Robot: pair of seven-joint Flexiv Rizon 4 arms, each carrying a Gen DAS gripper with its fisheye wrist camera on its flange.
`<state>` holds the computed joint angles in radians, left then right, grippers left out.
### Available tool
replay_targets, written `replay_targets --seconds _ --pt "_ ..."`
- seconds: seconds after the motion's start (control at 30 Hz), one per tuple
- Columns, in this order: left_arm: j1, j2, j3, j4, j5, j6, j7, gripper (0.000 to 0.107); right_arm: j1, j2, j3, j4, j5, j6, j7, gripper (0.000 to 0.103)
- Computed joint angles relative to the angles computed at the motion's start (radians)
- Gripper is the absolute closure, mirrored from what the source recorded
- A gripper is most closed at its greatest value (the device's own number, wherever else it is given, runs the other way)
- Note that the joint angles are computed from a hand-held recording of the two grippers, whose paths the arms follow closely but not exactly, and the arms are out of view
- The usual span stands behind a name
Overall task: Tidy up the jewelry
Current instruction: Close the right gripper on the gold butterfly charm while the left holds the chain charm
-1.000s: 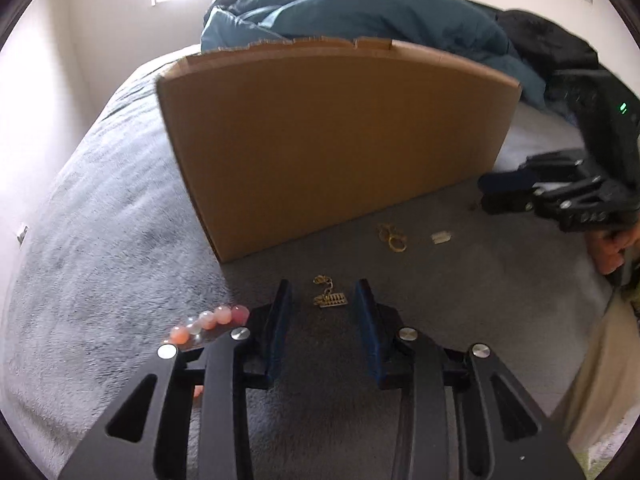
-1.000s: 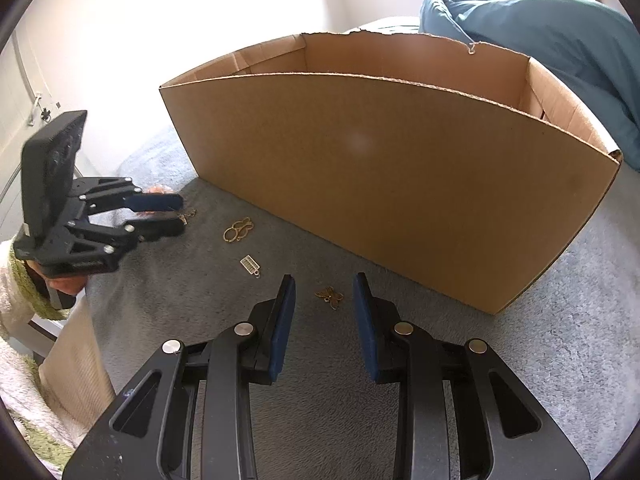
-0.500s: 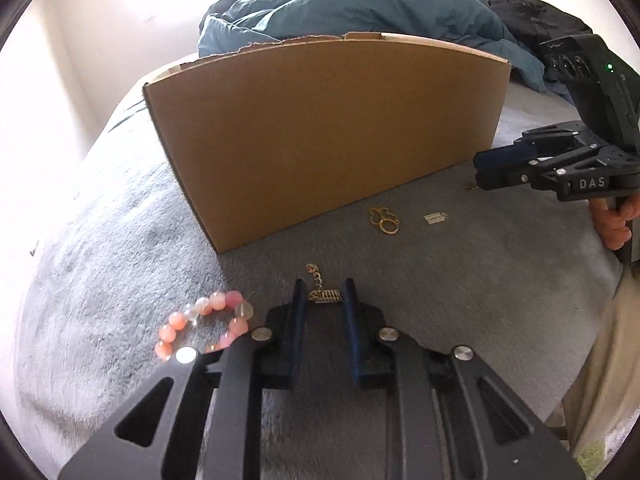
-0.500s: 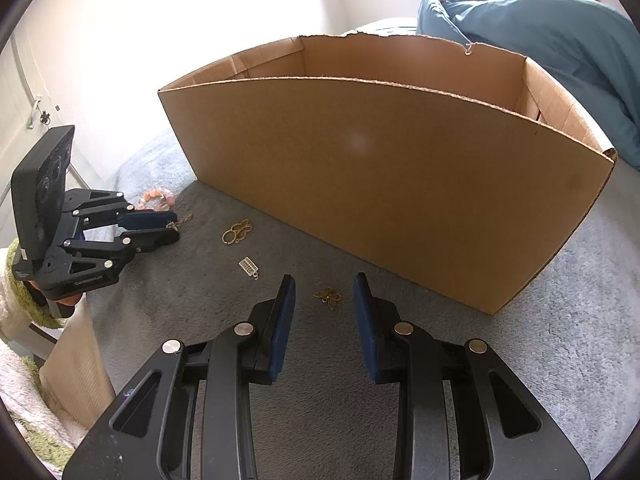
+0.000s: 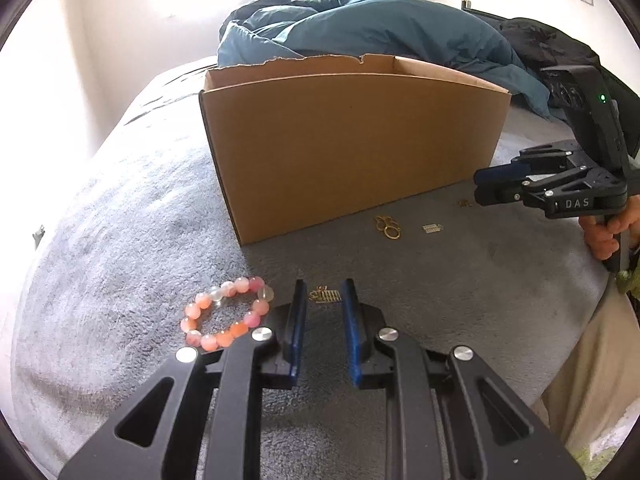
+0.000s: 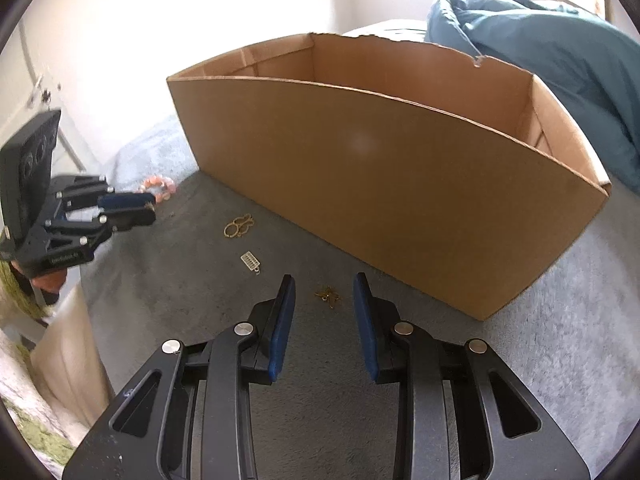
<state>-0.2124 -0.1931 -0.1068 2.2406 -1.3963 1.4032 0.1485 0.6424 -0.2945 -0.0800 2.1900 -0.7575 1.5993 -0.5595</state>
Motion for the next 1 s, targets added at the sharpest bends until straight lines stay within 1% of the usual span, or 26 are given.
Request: replay_targets --seconds 0.03,0.13,0.27,0.37,0.5,0.7,0.73,0.93,1.0 --pt "0.002 0.004 0.001 0.004 -0.009 -0.002 0.016 0.090 -0.022 -0.003 0.034 -0.012 0.016 -0.020 -0.034 0.074" --pt "0.001 0.006 0.002 0.005 -0.022 -0.009 0.038 0.090 -0.046 -0.012 0.073 -0.029 0.035 -0.046 -0.082 0.074" --pt "0.001 0.000 0.005 0.001 -0.022 -0.027 0.038 0.090 -0.091 -0.035 0.142 -0.054 0.099 -0.072 -0.165 0.075" --pt "0.004 -0.003 0.007 0.000 -0.019 -0.036 0.039 0.090 -0.110 -0.055 0.180 -0.073 0.155 -0.090 -0.220 0.081" --pt "0.010 -0.008 0.007 -0.006 -0.014 -0.049 0.041 0.090 -0.116 -0.050 0.193 -0.067 0.206 -0.097 -0.263 0.082" --pt "0.018 -0.016 0.007 -0.015 -0.007 -0.064 0.034 0.090 -0.107 -0.046 0.182 -0.060 0.253 -0.083 -0.268 0.082" --pt "0.019 -0.017 0.006 -0.016 -0.005 -0.065 0.033 0.090 -0.120 -0.050 0.199 -0.065 0.271 -0.089 -0.281 0.082" --pt "0.026 -0.028 0.001 -0.023 0.010 -0.069 0.023 0.090 -0.136 -0.087 0.245 -0.115 0.330 -0.152 -0.338 0.082" --pt "0.027 -0.033 -0.001 -0.026 0.016 -0.071 0.017 0.090 -0.142 -0.090 0.255 -0.120 0.352 -0.154 -0.352 0.084"
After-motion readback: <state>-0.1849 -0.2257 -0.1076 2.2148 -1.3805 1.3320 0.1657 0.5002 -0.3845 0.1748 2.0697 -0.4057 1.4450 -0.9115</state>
